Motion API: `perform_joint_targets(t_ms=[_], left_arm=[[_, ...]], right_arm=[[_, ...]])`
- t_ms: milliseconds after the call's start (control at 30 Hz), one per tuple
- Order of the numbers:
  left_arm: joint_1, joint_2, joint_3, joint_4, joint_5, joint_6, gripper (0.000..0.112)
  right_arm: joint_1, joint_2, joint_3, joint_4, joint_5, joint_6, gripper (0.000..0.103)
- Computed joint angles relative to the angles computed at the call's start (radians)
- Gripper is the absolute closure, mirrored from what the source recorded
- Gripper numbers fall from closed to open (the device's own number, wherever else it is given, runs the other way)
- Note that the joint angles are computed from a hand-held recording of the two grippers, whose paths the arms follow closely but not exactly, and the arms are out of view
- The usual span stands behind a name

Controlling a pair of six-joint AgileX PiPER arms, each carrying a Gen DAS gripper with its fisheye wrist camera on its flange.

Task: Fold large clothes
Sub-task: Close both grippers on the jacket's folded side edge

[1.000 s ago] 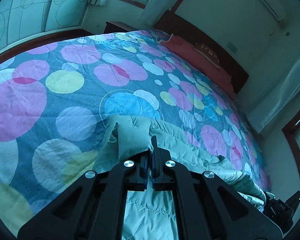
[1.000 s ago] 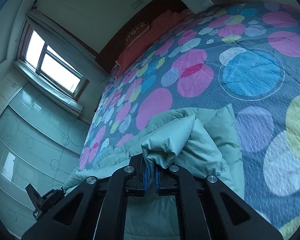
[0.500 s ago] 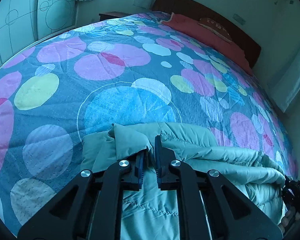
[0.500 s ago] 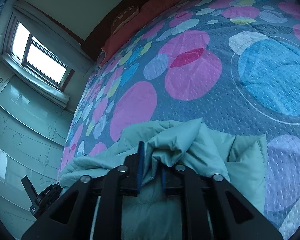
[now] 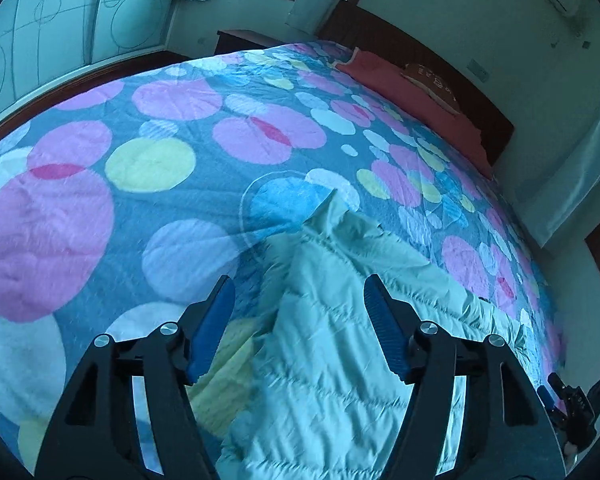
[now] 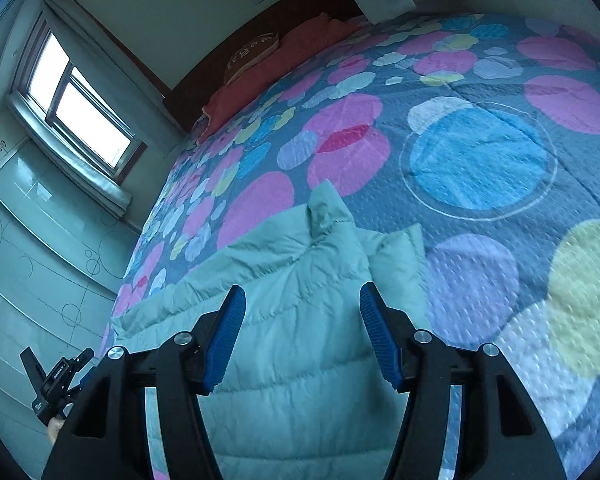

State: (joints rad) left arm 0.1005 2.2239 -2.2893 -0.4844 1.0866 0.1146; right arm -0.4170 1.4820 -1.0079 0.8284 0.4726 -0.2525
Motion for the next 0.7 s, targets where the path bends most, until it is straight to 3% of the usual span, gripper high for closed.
perform_joint_targets(t_ms=[200,367,467,700], left_arm=[[0.091,-0.189,0.426,-0.085,-0.089,0.113,0.045],[0.17,-0.272,0.652,-0.228,-0.083,0.176,0.043],[0.167,-0.315,0.72,-0.251,-0.109,0.201,0.034],[0.14,-0.327,0.764,-0.291,-0.152,0.184,0.031]], right_arm=[[-0.025,-0.155,0.17,-0.076,-0.005,0.074,0.044],[-0.074,-0.247,0.323,0.072,0.014,-0.03,0.044],[-0.072,-0.275,0.387,0.149,0.013,-0.071,0.044],[-0.058,-0.235,0.455,0.442,0.001,-0.248,0.044]])
